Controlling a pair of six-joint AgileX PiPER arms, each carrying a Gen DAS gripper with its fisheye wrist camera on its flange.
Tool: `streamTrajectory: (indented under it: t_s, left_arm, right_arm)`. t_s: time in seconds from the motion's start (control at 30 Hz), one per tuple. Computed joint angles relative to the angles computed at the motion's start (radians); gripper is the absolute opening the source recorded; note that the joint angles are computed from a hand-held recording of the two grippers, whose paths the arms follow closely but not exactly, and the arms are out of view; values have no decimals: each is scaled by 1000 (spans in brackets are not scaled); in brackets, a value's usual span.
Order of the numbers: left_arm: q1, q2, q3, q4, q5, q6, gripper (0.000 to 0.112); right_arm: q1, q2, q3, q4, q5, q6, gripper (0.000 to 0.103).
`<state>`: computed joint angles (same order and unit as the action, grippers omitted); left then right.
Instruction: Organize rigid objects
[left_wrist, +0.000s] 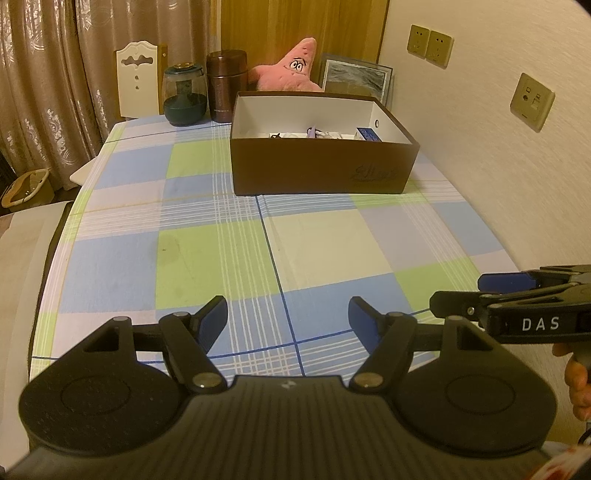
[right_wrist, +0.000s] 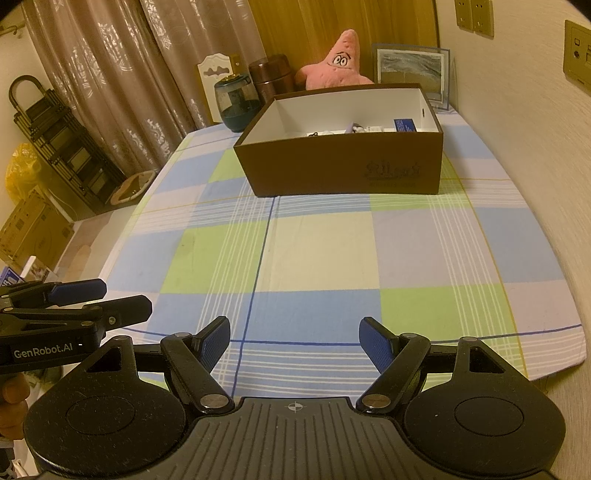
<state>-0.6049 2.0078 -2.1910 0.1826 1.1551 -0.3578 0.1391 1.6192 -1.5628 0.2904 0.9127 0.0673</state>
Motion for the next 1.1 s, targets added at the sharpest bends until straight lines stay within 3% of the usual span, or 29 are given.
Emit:
streamTrajectory:
  t_s: [1.1]
  left_arm:
    - [11,28,-56,-19,20,22,70]
  right_arm:
    - [3,5,-13,-5,11,5,77]
